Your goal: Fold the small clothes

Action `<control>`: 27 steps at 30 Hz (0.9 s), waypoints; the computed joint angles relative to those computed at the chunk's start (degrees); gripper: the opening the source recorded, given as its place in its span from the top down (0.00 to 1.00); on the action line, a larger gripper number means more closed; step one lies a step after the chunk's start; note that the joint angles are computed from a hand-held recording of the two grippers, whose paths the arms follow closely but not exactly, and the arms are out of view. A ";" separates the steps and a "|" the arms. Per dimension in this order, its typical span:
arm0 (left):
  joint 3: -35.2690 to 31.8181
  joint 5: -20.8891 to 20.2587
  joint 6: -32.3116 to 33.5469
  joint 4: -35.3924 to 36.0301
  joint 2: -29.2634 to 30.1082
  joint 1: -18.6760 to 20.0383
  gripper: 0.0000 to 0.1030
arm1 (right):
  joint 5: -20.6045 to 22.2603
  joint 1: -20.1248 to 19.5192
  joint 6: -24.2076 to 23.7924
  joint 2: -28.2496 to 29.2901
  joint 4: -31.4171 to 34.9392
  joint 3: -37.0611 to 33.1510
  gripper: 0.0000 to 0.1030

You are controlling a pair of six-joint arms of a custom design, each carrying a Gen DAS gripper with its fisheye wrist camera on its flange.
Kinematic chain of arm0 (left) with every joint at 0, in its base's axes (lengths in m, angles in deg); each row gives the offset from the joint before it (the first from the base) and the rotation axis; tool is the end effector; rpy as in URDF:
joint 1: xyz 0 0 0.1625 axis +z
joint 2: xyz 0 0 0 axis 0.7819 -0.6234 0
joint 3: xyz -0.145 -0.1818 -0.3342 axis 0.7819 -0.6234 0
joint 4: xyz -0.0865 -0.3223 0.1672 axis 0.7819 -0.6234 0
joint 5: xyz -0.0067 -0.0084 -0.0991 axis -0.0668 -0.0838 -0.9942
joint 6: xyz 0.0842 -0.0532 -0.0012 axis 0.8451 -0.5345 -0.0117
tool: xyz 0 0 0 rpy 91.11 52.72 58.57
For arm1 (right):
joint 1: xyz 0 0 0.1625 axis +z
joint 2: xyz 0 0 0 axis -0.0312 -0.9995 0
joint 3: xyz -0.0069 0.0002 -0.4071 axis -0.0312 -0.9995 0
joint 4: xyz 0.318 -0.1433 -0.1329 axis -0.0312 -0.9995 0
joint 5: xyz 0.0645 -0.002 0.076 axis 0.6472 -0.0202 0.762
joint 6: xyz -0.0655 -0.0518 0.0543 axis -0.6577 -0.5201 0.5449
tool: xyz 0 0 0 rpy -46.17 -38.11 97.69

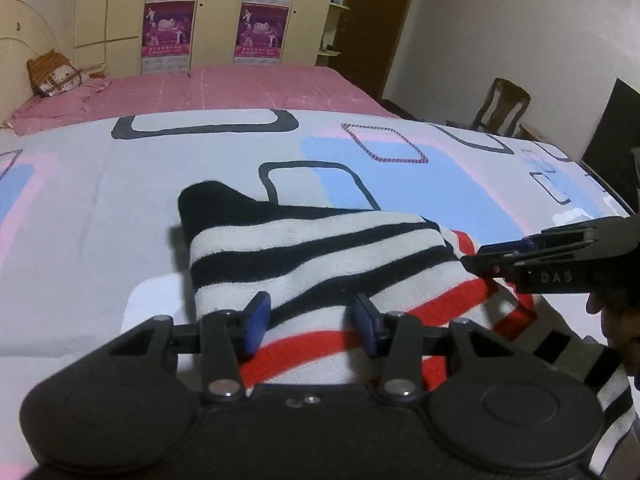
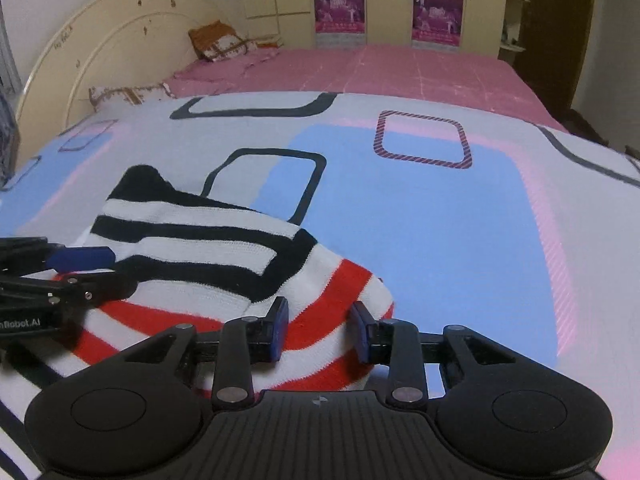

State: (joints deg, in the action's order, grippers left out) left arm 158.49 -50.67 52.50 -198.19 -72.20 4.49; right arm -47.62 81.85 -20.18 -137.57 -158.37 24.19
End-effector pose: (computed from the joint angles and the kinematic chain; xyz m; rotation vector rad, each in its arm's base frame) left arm -0.2387 -0.6875 -0.0395 0.7033 2.4947 -0.8130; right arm -0.0075 -0.6667 0.2200 0.5881 -2.4306 0.7155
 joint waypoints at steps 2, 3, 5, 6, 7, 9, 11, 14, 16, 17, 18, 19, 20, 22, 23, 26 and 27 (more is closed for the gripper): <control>-0.40 0.40 0.41 0.83 0.07 -0.11 0.56 | 0.52 -0.16 0.43 -0.11 1.01 -0.43 0.68; -0.54 0.65 0.37 1.13 0.12 -0.16 0.56 | 0.31 -0.05 0.22 0.01 1.01 -0.59 0.68; -1.23 1.29 0.42 1.70 0.47 -0.38 0.56 | -0.15 0.22 -0.53 0.11 0.15 -0.31 0.68; -1.30 1.76 0.51 1.71 0.57 -0.55 0.57 | -0.37 0.44 -0.60 -0.10 -0.26 0.14 0.67; -1.21 2.33 0.51 1.67 0.58 -0.80 0.57 | 0.00 0.52 -0.08 -0.70 -0.46 0.71 0.67; -0.73 3.68 0.57 1.35 0.47 -1.37 0.57 | 1.68 0.44 1.44 -2.12 -0.41 1.83 0.67; 0.07 5.79 0.74 1.02 0.17 -2.26 0.57 | 3.82 0.44 1.18 -4.14 -1.43 4.09 0.68; 3.03 9.68 -0.79 -0.80 -1.36 -4.59 0.57 | 7.40 0.31 -0.02 -7.62 -1.20 7.58 0.68; 7.40 8.10 -2.94 -4.37 -3.54 -5.86 0.57 | 8.94 0.27 -1.16 -9.85 -0.42 10.10 0.86; 9.40 7.64 -3.70 -5.23 -4.42 -6.56 0.57 | 9.45 0.15 -1.54 -10.82 0.69 11.05 0.93; 11.43 7.47 -4.04 -6.55 -5.03 -7.32 0.57 | 9.38 0.07 -1.72 -11.48 1.37 11.92 0.98; 13.23 7.25 -4.23 -8.19 -5.32 -7.91 0.57 | 9.02 -0.16 -2.30 -12.04 1.75 12.88 0.99; 14.69 7.00 -4.29 -9.12 -5.40 -8.30 0.57 | 8.31 -0.36 -2.90 -12.23 1.91 13.59 0.99; 15.63 9.43 -3.59 -7.33 -4.55 -8.76 0.56 | 5.74 -0.72 -4.01 -11.55 1.24 14.41 0.99; 15.94 11.36 -2.14 -8.06 -3.65 -8.94 0.56 | 4.85 -1.25 -4.18 -10.91 0.86 14.58 0.99; 16.02 12.66 -3.04 -9.03 -3.07 -9.28 0.56 | 7.22 -2.80 -2.81 -10.77 -1.31 15.80 1.00; 15.81 13.25 -2.81 -8.76 -2.91 -9.54 0.56 | 6.75 -2.59 -3.25 -10.88 -1.63 16.02 1.00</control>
State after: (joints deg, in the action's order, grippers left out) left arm 174.30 -37.42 49.69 -206.95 -75.11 -5.05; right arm -40.87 79.26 -23.43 -148.45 -160.00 40.21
